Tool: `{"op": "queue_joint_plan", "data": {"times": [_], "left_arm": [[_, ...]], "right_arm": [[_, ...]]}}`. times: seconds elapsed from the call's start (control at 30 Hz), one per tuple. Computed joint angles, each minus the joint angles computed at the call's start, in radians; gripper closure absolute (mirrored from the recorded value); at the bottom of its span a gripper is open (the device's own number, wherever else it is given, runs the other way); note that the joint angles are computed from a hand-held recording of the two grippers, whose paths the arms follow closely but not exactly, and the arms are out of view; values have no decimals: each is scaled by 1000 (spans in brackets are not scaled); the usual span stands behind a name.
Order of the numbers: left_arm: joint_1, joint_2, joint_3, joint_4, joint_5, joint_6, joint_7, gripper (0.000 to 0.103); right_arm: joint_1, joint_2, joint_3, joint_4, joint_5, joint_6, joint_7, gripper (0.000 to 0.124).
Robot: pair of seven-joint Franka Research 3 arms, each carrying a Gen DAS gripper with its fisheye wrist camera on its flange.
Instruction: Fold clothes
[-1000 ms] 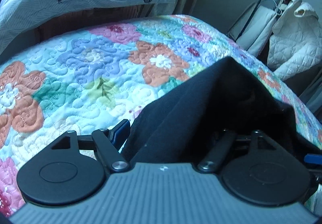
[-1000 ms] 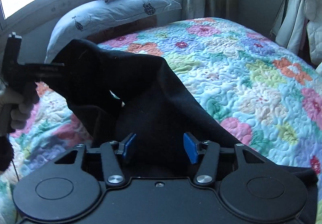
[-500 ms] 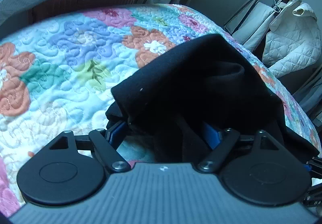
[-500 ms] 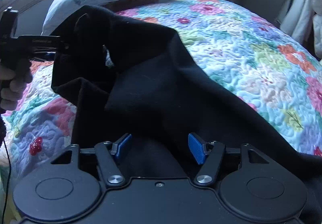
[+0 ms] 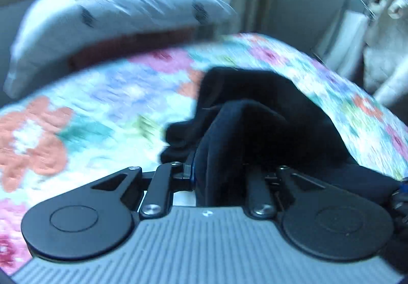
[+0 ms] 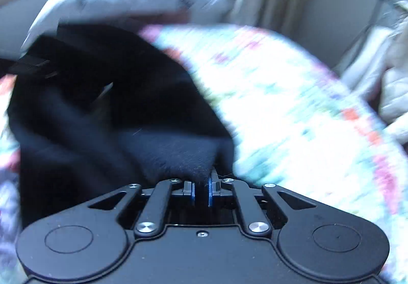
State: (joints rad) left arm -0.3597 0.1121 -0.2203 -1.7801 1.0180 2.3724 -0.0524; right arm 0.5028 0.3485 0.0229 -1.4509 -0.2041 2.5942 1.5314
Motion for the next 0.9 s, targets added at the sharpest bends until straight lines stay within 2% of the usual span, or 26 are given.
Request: {"op": "queue_joint_plan", "data": {"times": [0.03,0.1,0.13,0.17,0.2,0.23,0.3,0.37,0.4,0.5,0.6,0.67,0.9], "left_arm": [[-8,-34,2,-24,31,-37,-61,86],[-6,-106,-9,-85,83,-101,-191,81],[-2,-130,-22,-112,95,-142,-246,78],[1,-142,-37,-131,92,-190,-281,69],[9,-143,-41,-146,47,-201,-254,56],[19,-139,-39,-159,-20,-191,-193,50],[52,-153,-15,-224,-195,-52,-61,49],[77,-185,-10,-304,-261,54,-69,49],[86,-199,-16,-327,-259,74,-78,48],[92,-212,-37,-333,-280,76,-25,43],[91,-232,-47,-335,-334,84,30,42],[86,-249,-58,-340,-353,80,56,39],[50,-265,-96,-334,-436,61,136,36]], "right_arm": [[-3,4,-11,26,-8,1,9,115],[-53,17,20,75,103,-27,-16,112],[-80,27,39,105,178,-72,-24,102],[-92,25,43,107,227,-104,1,83],[-89,4,35,74,243,-109,43,77],[-87,-29,34,18,253,-95,63,76],[-85,-118,49,-118,265,-47,51,75],[-81,-212,69,-249,282,6,35,71],[-82,-256,83,-304,309,20,18,69],[-85,-364,109,-413,414,2,-67,59],[-82,-448,123,-502,399,-6,-92,57],[-89,-480,130,-546,381,1,-53,56],[-101,-557,129,-714,491,82,113,53]]}}
